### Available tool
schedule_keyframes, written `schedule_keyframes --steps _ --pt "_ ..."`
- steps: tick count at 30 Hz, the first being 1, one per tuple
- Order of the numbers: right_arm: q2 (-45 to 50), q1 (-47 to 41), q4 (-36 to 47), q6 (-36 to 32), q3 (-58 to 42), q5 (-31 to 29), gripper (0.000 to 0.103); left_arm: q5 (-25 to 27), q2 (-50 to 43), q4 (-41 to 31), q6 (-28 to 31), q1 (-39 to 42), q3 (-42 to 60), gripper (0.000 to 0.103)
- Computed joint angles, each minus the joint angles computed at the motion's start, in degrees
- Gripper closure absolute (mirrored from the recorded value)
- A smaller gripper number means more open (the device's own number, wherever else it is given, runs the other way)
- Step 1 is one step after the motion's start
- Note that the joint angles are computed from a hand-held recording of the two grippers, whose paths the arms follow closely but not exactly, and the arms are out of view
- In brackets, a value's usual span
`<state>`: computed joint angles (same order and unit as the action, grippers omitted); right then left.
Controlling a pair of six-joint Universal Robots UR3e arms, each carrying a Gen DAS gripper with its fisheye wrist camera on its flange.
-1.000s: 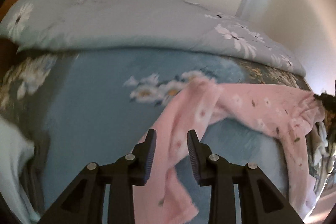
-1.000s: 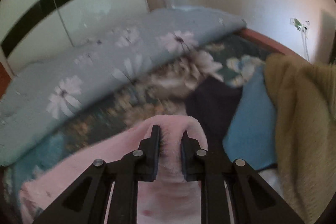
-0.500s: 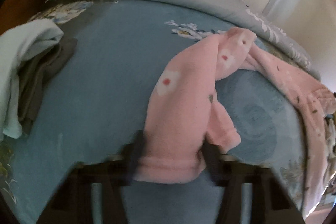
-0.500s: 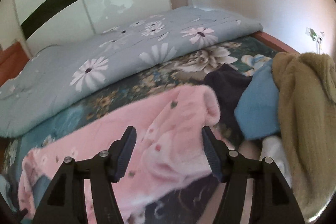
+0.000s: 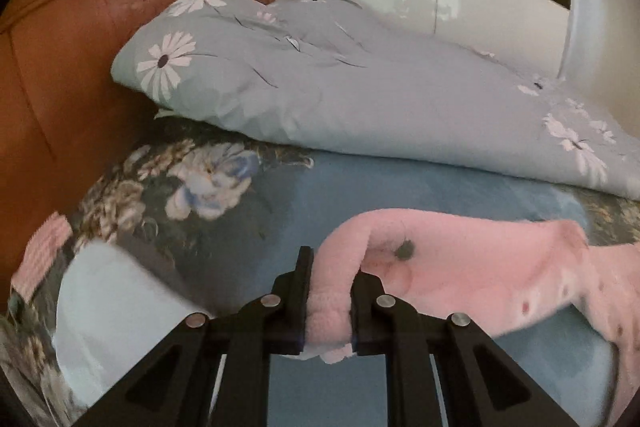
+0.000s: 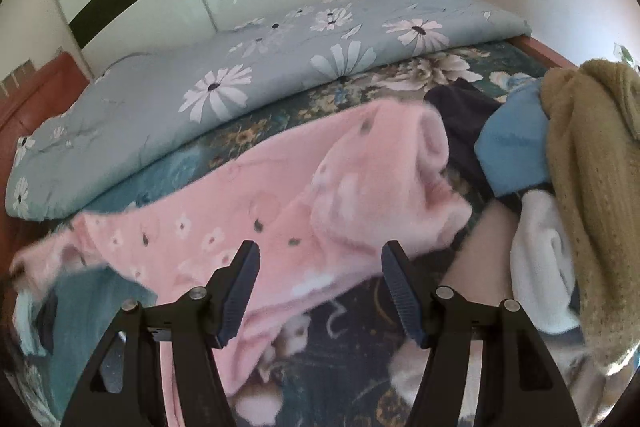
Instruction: Fold clothes
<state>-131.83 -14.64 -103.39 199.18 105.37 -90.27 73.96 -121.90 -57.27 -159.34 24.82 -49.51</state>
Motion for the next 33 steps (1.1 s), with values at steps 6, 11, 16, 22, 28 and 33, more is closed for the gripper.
schedule_keyframes --steps 6,11,16,22,28,33 --pt "2.2 18.5 2.8 9.1 -1.0 -9.0 0.038 -4.8 -13.1 -12.8 -1.8 -1.0 17.7 0.082" --pt "9.4 37.6 0.6 17.6 -1.9 -12.1 0.038 -12.3 -3.9 -9.6 -2.1 2.8 2.3 0.068" --pt "21.9 51.7 -8.9 20.2 -2.0 -8.0 0.038 -22.6 16.3 -1.2 2.8 11.4 -25.1 0.052" --pt "37.4 61.8 -4.9 22.2 -8.9 -13.1 0.038 -38.3 44.6 -20.3 23.9 30.1 -46.5 0.040" --pt "41.7 63.2 1.8 22.7 -15.6 -15.6 0.088 -44.5 55.8 -69.5 61.5 50.0 -41.6 0.039" --pt "29.4 53.7 -9.7 20.7 -9.1 -2.8 0.090 -41.1 56.1 -100.2 88.1 63.1 -34.3 0.038"
